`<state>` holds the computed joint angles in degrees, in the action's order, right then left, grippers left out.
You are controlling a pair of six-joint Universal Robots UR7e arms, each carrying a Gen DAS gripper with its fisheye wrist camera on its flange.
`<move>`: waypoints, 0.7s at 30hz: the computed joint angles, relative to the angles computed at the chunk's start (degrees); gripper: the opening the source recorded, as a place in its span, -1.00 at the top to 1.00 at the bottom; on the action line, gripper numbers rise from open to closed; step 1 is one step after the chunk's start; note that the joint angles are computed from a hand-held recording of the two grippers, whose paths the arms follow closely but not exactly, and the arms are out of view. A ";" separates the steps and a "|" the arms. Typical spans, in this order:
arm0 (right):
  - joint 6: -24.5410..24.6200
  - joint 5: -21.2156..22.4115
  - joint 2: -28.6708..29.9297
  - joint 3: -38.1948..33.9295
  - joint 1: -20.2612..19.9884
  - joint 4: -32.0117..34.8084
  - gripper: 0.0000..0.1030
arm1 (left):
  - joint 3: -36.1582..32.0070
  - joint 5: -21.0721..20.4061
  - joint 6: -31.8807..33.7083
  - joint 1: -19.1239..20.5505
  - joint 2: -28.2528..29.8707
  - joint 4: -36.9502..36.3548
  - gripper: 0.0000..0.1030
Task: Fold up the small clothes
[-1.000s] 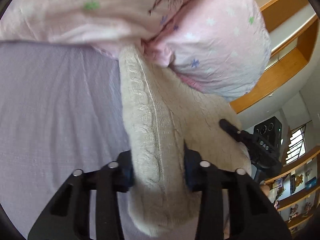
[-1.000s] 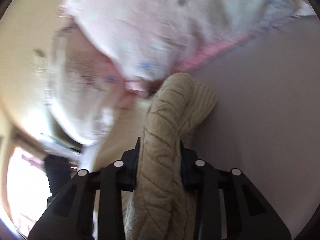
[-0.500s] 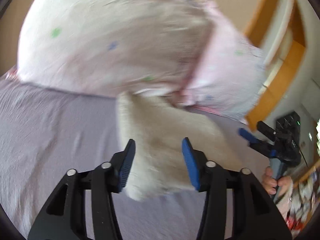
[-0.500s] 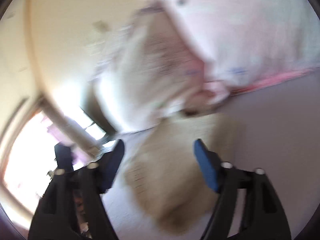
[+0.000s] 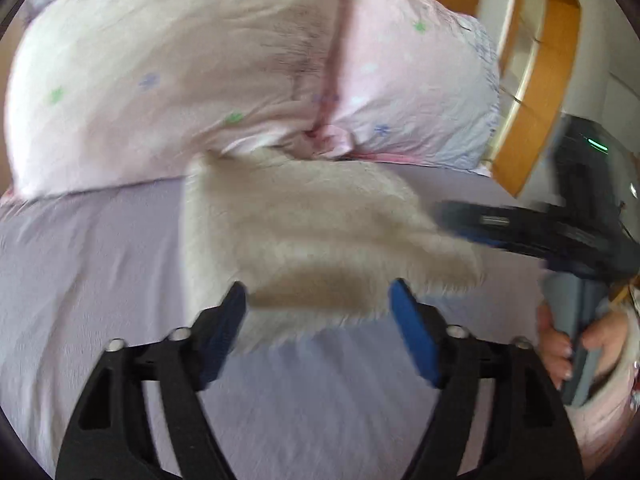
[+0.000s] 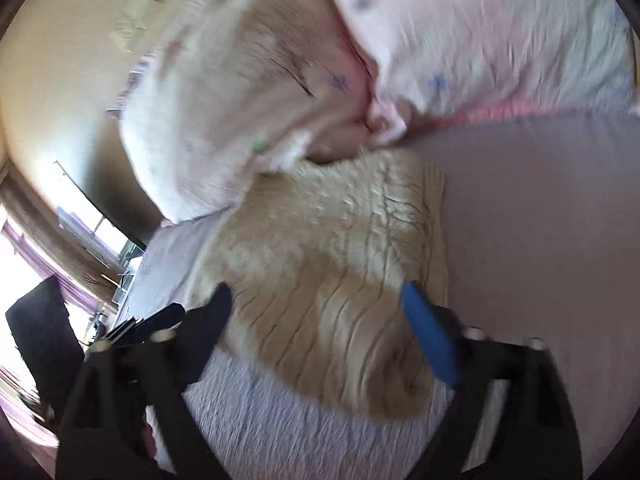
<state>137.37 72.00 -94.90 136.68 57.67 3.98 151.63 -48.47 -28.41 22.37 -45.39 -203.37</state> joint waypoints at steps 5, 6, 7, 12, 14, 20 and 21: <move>-1.73 18.99 -4.69 12.71 6.41 -21.34 -0.97 | 5.92 6.04 -17.37 -6.84 -1.02 11.33 -0.97; -2.06 21.28 -2.30 13.44 7.81 -24.86 -0.97 | 6.00 5.32 -18.14 -6.58 -0.67 12.05 -0.97; -3.34 21.16 -1.15 14.36 6.86 -26.55 -0.97 | 6.28 4.80 -19.89 -7.12 -1.81 14.83 -0.97; -4.70 20.76 1.31 14.95 6.18 -27.90 -0.97 | 5.64 2.62 -20.02 -7.61 -0.43 17.96 -0.97; -4.77 23.13 3.73 13.67 7.55 -27.04 -0.96 | 5.61 2.39 -19.02 -7.32 1.02 16.65 -0.97; -2.57 31.26 7.65 11.82 13.59 -28.62 -0.96 | 5.72 0.55 -19.68 -4.19 -0.69 16.58 -0.97; -2.12 33.29 9.08 10.97 14.82 -29.20 -0.96 | 5.76 0.51 -19.66 -4.05 -0.54 16.22 -0.97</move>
